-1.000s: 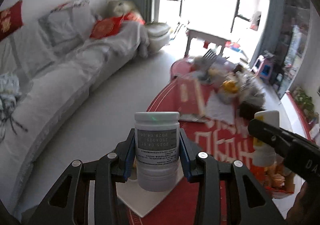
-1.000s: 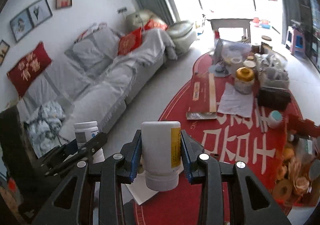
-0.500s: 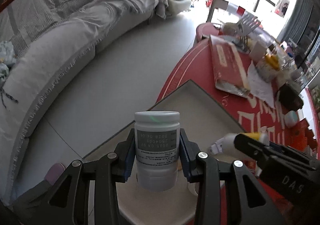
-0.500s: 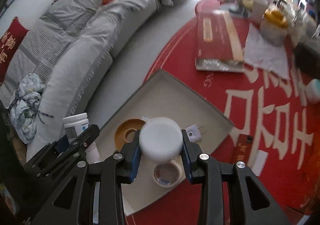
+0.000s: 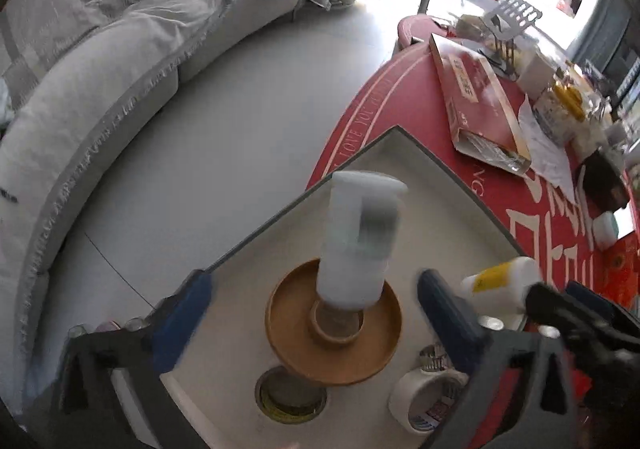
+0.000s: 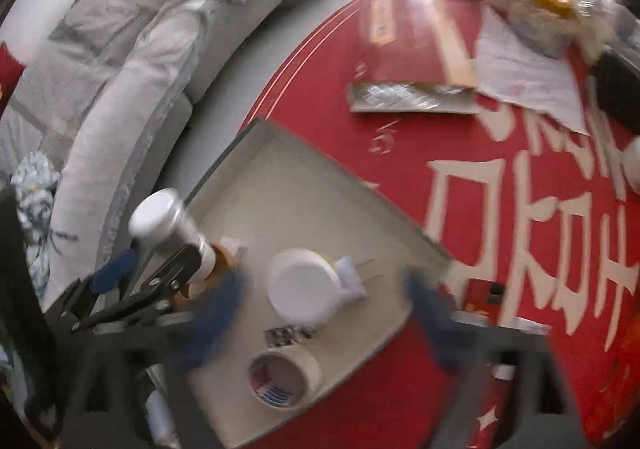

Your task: Organize rigid objects

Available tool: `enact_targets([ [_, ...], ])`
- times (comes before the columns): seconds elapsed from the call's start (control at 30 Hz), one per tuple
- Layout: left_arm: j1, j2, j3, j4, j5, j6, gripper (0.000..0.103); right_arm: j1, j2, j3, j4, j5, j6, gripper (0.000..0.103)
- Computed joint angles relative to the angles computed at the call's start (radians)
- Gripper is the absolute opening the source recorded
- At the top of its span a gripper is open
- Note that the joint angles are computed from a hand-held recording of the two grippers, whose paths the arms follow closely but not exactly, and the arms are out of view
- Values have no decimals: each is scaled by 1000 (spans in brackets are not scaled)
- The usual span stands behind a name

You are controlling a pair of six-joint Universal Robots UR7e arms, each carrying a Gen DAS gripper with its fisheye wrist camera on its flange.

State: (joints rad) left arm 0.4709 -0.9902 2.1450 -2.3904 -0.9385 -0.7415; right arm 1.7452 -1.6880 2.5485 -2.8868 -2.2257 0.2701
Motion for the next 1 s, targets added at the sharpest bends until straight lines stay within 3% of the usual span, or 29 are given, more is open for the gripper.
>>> enact_targets([
  [0.07,-13,-10,7,8,2,-4,103,21,-46,31,-33,-30,2,98],
  [0.17,-42,-36,25,0,-22,-7,103,67,-128,72,9,-105,30,98],
  [0.23,-66,-51,41,-7,-36,-13,103,99,-187,111,66,-210,90,98],
  [0.3,-89,-64,57,-18,-55,-15,103,90,-230,141,120,-278,140,98],
  [0.33,-102,-70,66,-25,-71,-15,103,53,-263,157,158,-286,155,98],
  [0.4,-122,-82,76,-18,-92,-16,103,-49,-310,171,202,-247,163,98],
  [0.5,-150,-106,93,-1,-124,-18,103,-164,-287,184,103,-171,104,98],
  [0.6,-167,-121,101,25,-145,-28,103,-204,-204,173,17,-127,57,98],
  [0.7,-182,-136,115,38,-163,-34,103,-184,-87,138,12,-157,43,94],
  [0.77,-196,-147,129,42,-171,-38,103,-130,-26,126,27,-248,79,78],
  [0.8,-204,-152,135,46,-174,-43,103,-115,-25,131,15,-255,81,58],
  [1.0,-250,-207,180,71,-201,-85,103,-80,-197,188,192,-144,74,59],
])
